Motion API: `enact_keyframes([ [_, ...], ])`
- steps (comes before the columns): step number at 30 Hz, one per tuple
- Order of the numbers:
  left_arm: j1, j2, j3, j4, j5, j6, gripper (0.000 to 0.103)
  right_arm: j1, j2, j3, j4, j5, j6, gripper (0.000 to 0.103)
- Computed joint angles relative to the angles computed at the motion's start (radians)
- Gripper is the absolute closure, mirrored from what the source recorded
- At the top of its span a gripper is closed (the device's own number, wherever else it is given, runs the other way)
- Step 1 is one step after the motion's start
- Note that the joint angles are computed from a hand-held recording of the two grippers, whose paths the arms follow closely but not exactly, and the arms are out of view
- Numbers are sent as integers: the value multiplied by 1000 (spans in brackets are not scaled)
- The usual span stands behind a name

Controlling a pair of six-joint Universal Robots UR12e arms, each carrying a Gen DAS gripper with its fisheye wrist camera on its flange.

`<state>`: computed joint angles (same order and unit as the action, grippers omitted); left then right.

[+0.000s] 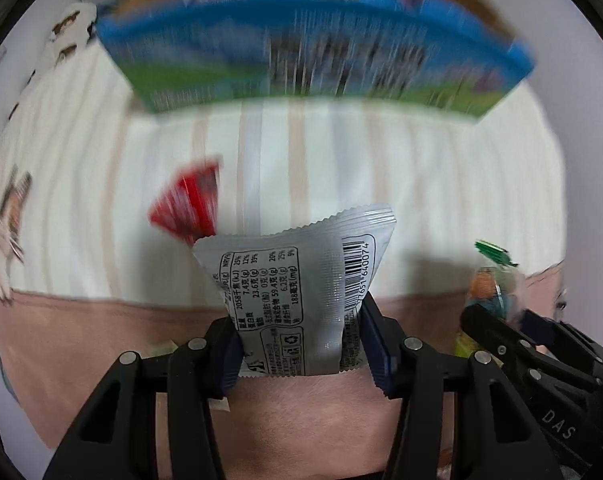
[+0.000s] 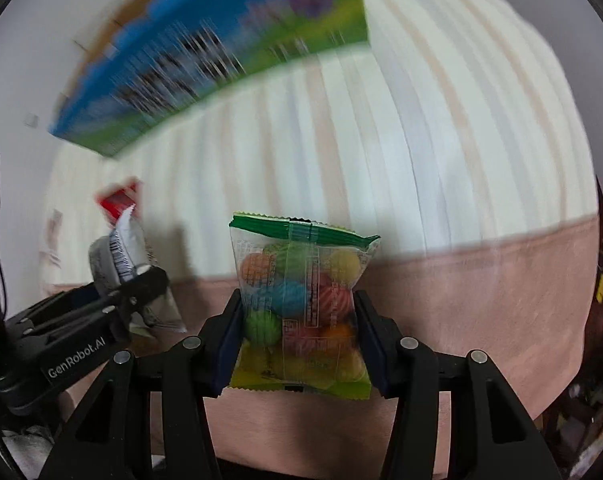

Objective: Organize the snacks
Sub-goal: 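Carry both bags into the box and open both tools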

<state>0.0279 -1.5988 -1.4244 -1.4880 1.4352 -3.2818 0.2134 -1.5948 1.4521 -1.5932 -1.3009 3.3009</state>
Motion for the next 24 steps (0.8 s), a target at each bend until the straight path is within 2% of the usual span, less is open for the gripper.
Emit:
enact_keyframes([
  [6, 44, -51, 160, 27, -70, 18, 54, -21, 81, -173, -38, 84, -44, 48],
  [8, 56, -85, 229, 14, -78, 30, 54, -24, 132, -255, -34, 102, -59, 48],
  [11, 73, -155, 348, -38, -83, 61, 54, -18, 217, -377, -23, 86, -76, 48],
  [14, 77, -243, 479, -138, -48, 101, 54, -11, 297, -483, 24, 71, -84, 48],
  [15, 80, -282, 533, -195, -36, 113, 54, -8, 327, -523, 53, 67, -88, 48],
  [18, 85, -358, 623, -300, 4, 124, 54, -4, 404, -622, 117, 45, -92, 48],
  [21, 88, -408, 673, -365, 53, 124, 54, 1, 466, -696, 179, 26, -87, 48],
  [24, 98, -444, 699, -447, 66, 130, 53, 5, 510, -740, 244, 23, -89, 48],
])
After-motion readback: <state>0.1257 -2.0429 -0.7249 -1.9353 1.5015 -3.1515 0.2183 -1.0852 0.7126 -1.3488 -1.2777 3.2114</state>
